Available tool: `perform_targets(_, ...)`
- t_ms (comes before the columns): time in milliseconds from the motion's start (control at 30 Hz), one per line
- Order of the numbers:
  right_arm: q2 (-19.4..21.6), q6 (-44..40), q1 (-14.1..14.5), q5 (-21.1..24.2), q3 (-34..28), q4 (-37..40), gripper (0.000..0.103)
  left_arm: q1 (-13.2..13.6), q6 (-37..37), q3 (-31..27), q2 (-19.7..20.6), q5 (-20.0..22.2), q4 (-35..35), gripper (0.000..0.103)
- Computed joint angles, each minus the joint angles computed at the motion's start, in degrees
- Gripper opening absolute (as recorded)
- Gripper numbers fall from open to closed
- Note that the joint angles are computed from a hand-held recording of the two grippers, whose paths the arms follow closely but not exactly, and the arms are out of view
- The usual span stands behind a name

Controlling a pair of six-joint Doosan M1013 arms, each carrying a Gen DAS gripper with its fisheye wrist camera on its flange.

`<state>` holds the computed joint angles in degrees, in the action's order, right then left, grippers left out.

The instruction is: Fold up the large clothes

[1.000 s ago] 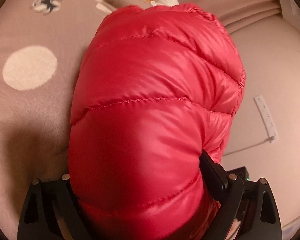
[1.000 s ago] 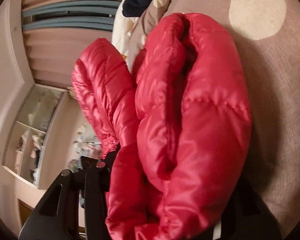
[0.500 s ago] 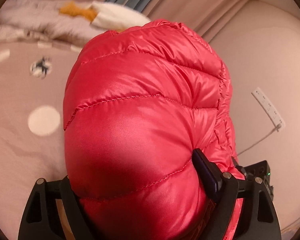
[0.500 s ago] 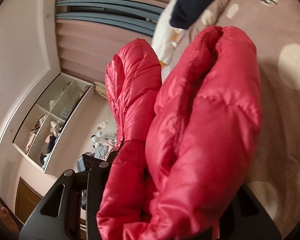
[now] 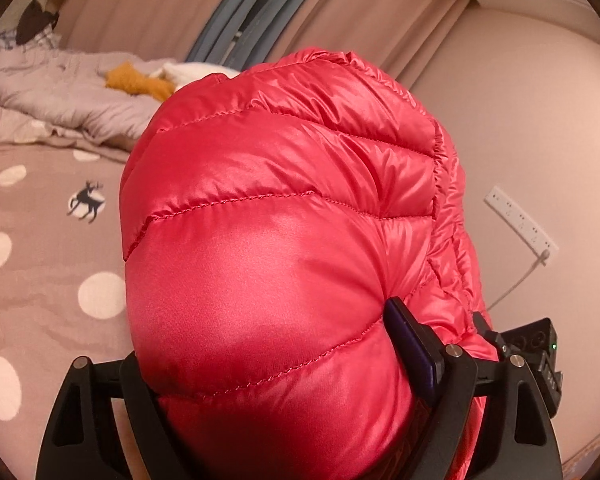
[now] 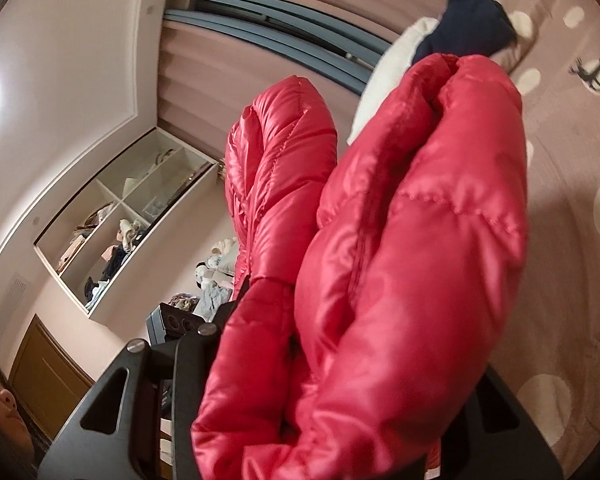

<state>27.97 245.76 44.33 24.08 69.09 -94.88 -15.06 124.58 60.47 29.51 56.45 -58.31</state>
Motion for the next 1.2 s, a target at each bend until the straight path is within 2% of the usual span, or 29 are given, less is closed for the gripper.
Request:
perform_targets(33, -0.1, 0.7, 0.1, 0.2, 0.2, -1.1, 0.043, 0.7, 0.8, -0.1, -0.1, 0.6, -0.7, 0.086)
perform_targets(300, -0.5, 3.1, 0.6, 0.8, 0.2, -8.2, 0.043, 1.4, 5.5, 0.6, -1.4, -1.0, -4.4, 0.086)
perform_targets(500, -0.8, 5.0, 1.0, 1.8, 0.8, -12.1, 0.044, 1.9, 8.0, 1.2, -1.9, -0.6, -6.9, 0.086)
perform_targets(1200, -1.8, 6.9, 1.7, 4.0, 2.2, -20.0, 0.046, 2.7, 15.0, 2.7, -2.7, -0.8, -12.6, 0.086)
